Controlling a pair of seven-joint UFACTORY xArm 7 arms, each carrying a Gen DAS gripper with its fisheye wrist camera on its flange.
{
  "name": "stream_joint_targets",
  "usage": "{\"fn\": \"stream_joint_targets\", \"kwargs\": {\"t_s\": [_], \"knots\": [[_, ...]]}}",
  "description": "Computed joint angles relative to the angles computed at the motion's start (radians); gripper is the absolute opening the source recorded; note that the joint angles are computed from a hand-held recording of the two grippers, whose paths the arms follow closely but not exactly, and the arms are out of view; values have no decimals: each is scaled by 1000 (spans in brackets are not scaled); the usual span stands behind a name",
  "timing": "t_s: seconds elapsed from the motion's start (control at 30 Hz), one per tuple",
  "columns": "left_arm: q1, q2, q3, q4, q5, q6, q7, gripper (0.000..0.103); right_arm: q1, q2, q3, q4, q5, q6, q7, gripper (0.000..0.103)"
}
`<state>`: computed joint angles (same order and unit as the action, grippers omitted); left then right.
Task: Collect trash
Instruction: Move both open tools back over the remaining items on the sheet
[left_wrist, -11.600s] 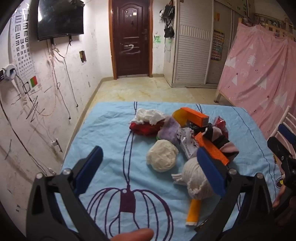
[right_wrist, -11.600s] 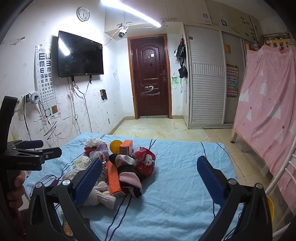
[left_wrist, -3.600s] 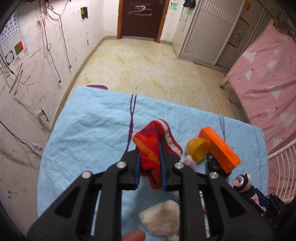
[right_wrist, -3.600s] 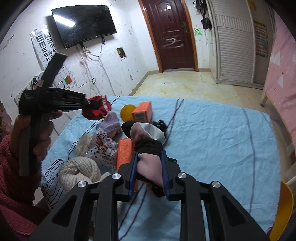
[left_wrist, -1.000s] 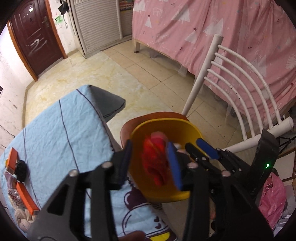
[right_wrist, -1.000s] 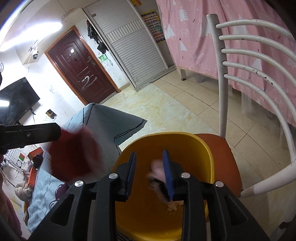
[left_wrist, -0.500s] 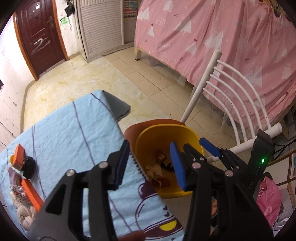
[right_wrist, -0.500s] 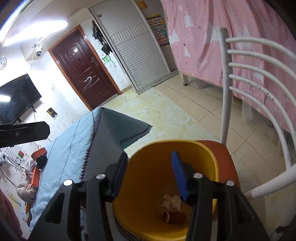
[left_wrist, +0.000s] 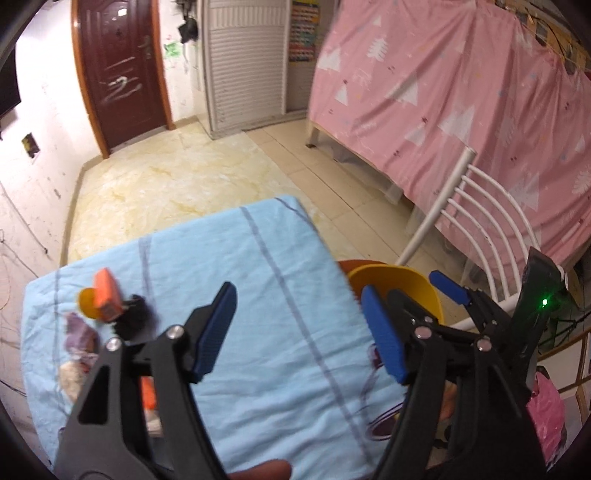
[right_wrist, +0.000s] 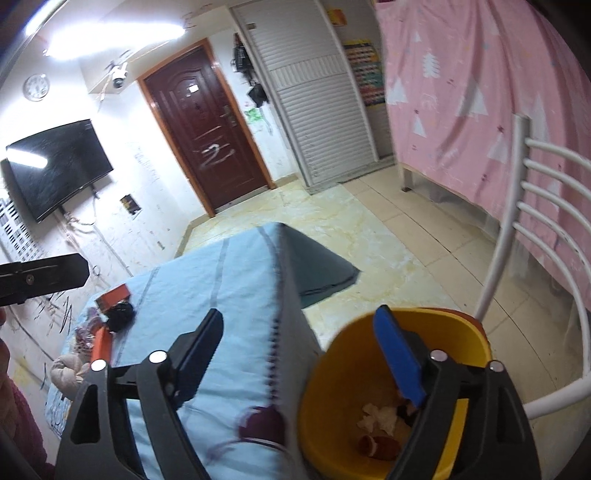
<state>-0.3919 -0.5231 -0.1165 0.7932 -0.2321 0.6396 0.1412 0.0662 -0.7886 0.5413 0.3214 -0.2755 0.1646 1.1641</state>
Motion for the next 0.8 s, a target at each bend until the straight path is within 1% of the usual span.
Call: {"fn": "stream_joint_targets", "kwargs": {"t_s": [0.1,0.27,0.4,0.6,0.8], "knots": [[25,-34,40,-14,3,2,22,73,-29,69,41,67,-20,-16,-5,86],[77,-84,89,-37,12,11,62,79,-79,174,109,166,-56,-45,-2,89],[127,-106,133,-46,22,24,103,79,-112,233,157,225,-89,-52,5,90],[194,-116,176,-47,23,33,144,79,-156,319,229,311,-152,-46,35,90],[251,-118,210,-54,16,45,181,80,-189,416,289,403,-255,-27,81,90]]}}
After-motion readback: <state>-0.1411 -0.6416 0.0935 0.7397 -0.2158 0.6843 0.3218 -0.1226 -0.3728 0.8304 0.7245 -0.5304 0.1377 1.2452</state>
